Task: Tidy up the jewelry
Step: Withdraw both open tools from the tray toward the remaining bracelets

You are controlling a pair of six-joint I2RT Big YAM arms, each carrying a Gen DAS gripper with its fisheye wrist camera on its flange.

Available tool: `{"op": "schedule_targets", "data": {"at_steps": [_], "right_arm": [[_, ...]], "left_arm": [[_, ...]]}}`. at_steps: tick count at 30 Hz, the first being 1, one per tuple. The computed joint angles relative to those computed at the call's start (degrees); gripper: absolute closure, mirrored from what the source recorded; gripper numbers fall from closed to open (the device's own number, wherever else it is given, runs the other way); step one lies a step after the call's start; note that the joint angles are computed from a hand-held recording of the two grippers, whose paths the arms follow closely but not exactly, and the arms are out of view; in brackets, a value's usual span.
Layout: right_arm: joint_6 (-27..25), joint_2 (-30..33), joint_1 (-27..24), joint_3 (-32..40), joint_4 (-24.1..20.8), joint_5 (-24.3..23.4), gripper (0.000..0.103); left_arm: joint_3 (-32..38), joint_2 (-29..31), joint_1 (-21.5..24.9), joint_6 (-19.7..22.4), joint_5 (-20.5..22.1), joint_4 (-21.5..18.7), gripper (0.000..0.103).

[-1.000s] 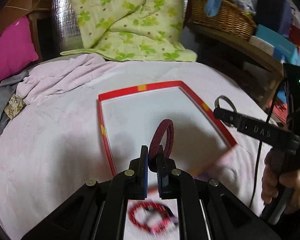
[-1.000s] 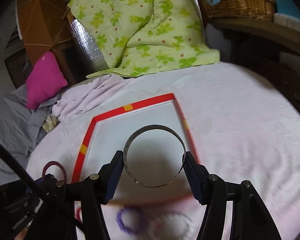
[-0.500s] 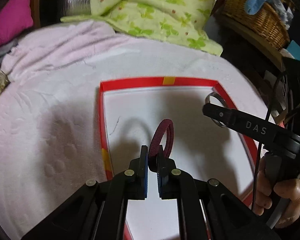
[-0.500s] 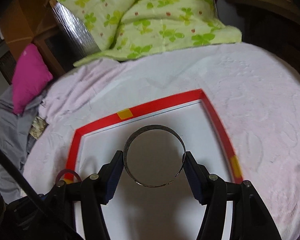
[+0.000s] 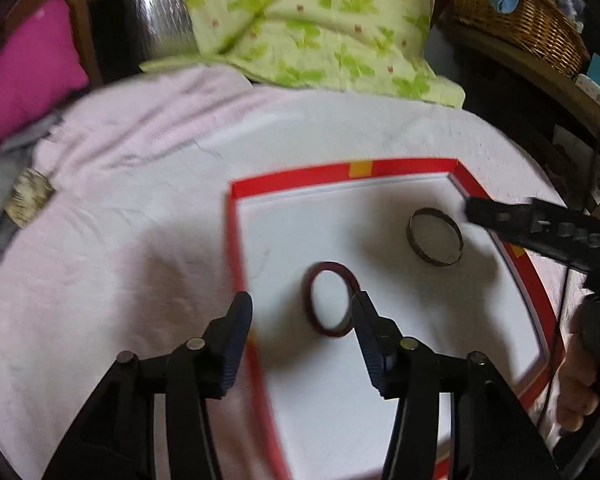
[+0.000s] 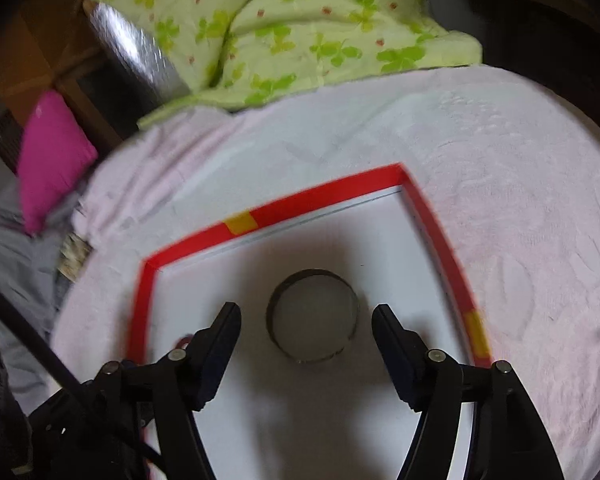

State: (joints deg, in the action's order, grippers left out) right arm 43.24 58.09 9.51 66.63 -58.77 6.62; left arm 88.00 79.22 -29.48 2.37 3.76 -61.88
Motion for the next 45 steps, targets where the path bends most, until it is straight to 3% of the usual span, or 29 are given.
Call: {"op": "schedule_targets", "data": {"at_steps": [6,11,18,21,25,34,45], "right_arm": [[3.09,-8.98,5.86,-0.85,-5.35,6.22,0.038],[9.76,-18.74,13.61,-4.70,-10.88,9.57,0.040],[29.65,-28.42,33.82,-9.50,-18.90,18.74,0.043],[34.47,-29.72,37.61,-10.76,-20.57,19.56,0.043],[32.46,-30.58,33.41,-12.07,-19.23,16.51,0.043],[25.66,-29.46,25.54,-13.80,-13.76,6.69,0.043],[26.20,-33.12,19.12,-15.76,-14.53,0.77,0.043]], "left_arm": [[-5.96,-9.12,0.91,-1.04,-5.73,0.55,0.039],[-12.98,-17.75,2.83,2.28,-6.01,0.04,0.039],[-21.38,-27.88,7.03,3.17,0.90,-4.42,0.039],[-24.05,-30.87,6.96,5.60,3.20,-5.85,0.039],[-25.23,-31.80,5.40,8.10,4.88,-5.12,0.039],[-24.76,-29.43,2.16,8.87,9.78,-4.06,0.040],[-24.20,-27.21,0.12,7.89,11.15,-5.87,0.066]]}}
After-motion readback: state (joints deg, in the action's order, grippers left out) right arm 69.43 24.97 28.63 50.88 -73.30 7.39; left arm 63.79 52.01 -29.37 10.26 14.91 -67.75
